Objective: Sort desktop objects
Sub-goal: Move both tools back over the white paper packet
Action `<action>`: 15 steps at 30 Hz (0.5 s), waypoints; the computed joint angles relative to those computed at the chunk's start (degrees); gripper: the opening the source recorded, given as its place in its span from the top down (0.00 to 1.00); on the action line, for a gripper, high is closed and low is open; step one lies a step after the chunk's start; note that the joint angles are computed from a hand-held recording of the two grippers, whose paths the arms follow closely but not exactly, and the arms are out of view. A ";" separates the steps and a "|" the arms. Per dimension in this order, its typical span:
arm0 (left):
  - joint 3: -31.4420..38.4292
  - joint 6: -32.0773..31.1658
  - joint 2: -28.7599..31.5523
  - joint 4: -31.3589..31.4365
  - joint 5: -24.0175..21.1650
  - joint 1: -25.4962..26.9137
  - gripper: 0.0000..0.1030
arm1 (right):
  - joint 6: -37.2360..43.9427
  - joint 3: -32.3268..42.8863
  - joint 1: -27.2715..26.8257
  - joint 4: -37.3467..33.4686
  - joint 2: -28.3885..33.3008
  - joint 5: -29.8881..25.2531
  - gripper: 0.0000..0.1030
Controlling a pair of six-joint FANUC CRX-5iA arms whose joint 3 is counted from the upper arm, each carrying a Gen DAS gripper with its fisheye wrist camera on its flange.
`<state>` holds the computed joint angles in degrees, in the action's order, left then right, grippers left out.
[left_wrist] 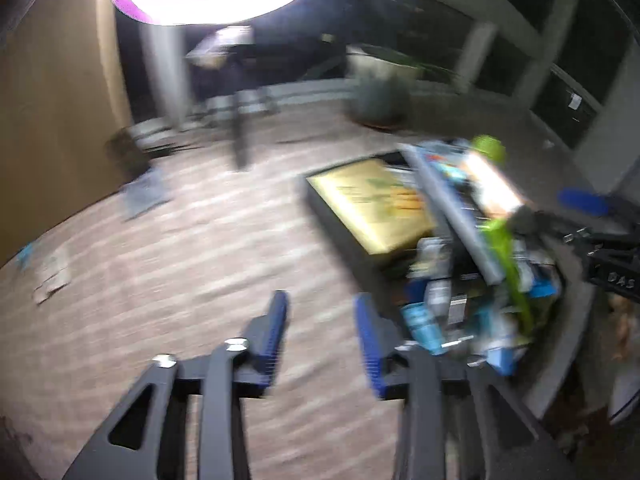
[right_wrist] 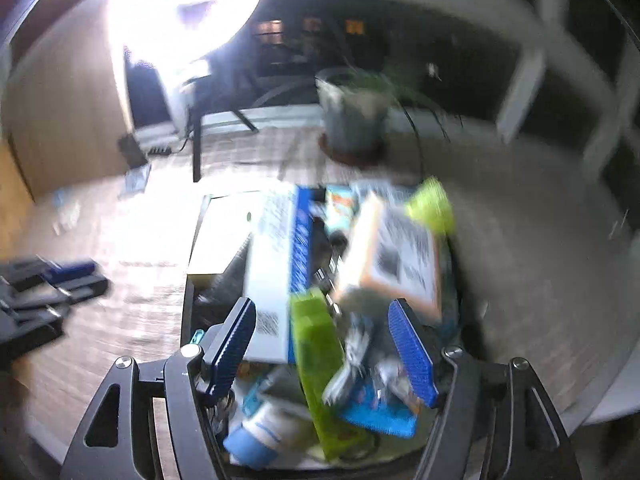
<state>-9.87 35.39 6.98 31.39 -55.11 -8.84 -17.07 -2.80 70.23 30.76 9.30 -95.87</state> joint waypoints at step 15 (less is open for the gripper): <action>10.27 3.62 10.42 -5.55 3.49 18.94 0.35 | 27.53 28.62 -9.31 0.26 22.57 9.68 0.20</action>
